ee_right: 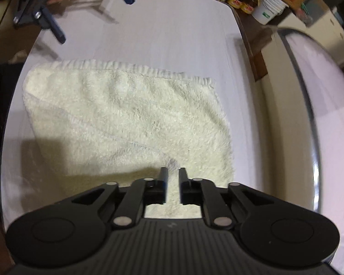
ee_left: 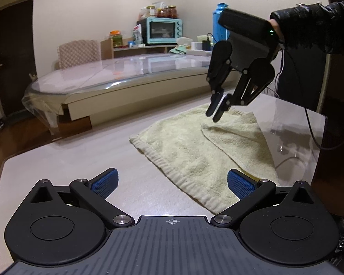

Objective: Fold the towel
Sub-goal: 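Fold the held corner diagonally across the towel toward the opposite corner with the right gripper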

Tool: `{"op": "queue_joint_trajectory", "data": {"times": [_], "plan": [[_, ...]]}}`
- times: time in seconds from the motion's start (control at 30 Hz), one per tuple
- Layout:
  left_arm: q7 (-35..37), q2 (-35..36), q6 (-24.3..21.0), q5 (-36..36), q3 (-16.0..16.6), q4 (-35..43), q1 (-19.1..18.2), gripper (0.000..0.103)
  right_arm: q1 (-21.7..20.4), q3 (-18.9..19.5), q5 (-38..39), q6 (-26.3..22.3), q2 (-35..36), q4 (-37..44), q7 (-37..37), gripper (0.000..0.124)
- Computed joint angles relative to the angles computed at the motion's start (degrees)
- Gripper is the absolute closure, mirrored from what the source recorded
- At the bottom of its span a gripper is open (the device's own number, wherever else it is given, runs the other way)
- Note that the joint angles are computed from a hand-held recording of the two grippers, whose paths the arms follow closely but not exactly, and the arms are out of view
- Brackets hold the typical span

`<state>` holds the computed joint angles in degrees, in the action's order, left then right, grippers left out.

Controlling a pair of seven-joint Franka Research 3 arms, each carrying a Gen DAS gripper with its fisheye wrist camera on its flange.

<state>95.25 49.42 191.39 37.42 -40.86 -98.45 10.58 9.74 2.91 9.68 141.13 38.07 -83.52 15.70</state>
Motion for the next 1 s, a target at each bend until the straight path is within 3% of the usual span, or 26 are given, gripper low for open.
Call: {"op": "queue_joint_trajectory", "data": {"times": [0.13,0.27,0.37,0.53,0.63,0.8,0.9,1.0], "plan": [[2.5,1.7,-2.7,0.6,-3.2,0.8,1.9,0.000,-1.1,0.7,1.9,-5.0,3.7,6.1,0.9,0.109],[8.6,5.5,-6.6,0.0,-8.8,2.4,4.8,0.000,-1.9,1.2,3.6,-10.5,7.7,12.8,1.8,0.100],[14.0,9.3,-10.1,-0.7,-13.9,3.4,7.2,0.000,-2.1,1.2,4.0,-13.0,8.7,15.1,2.2,0.099],[23.7,16.1,-16.9,-3.3,-22.2,4.3,11.1,0.000,-2.9,1.5,5.3,-18.7,11.0,19.9,3.1,0.110],[27.8,18.0,-20.4,-5.5,-24.4,4.9,11.7,0.000,-3.4,1.9,6.5,-18.0,10.2,18.7,2.4,0.115],[34.3,20.5,-26.1,-9.6,-27.9,5.0,13.4,0.000,-3.6,2.6,8.2,-12.1,6.0,13.0,-1.0,0.116],[36.2,20.0,-27.5,-11.8,-27.8,5.0,13.2,0.000,-3.3,3.2,9.1,-9.8,5.4,13.1,-2.6,0.116],[36.8,18.4,-26.1,-13.5,-26.2,4.4,12.4,0.000,-2.3,3.5,9.0,-8.6,7.6,16.9,-3.8,0.116]]}}
